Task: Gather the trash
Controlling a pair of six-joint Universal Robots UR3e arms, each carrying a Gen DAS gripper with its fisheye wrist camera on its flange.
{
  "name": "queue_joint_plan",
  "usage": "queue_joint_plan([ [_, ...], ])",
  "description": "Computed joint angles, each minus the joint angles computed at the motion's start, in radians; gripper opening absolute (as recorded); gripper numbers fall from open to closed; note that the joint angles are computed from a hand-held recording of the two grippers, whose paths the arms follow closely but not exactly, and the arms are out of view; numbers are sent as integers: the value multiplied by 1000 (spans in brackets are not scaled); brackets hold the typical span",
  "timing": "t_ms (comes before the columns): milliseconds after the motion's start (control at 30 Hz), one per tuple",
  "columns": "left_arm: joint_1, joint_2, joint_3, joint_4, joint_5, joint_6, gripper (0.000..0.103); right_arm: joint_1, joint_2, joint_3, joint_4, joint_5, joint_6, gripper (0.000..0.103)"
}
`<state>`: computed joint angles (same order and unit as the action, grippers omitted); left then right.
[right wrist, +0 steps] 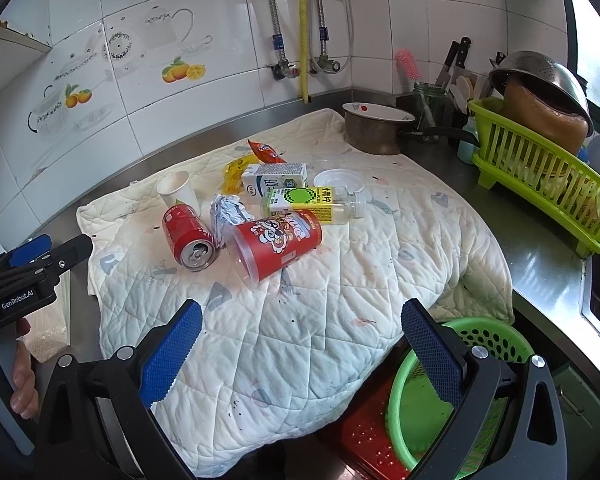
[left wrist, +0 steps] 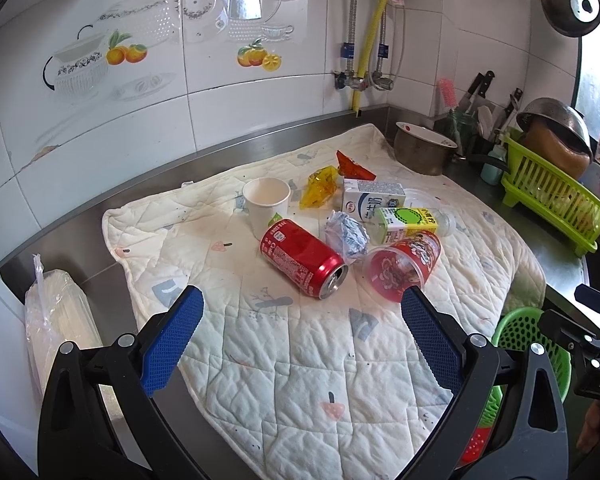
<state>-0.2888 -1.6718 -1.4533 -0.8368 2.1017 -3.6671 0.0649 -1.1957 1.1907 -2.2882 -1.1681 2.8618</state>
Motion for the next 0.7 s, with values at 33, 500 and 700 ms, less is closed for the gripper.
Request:
queue_joint_plan([
  [33,2,2,-3,0,1,0,98,4,6,-6,2,-4,1,97],
  [500,73,33,-63,20,-39,11,98,63,108,-105,15,-52,11,97],
  [700,131,54,-98,33,-72,22,98,86,182,-202,55,-53,22,97],
])
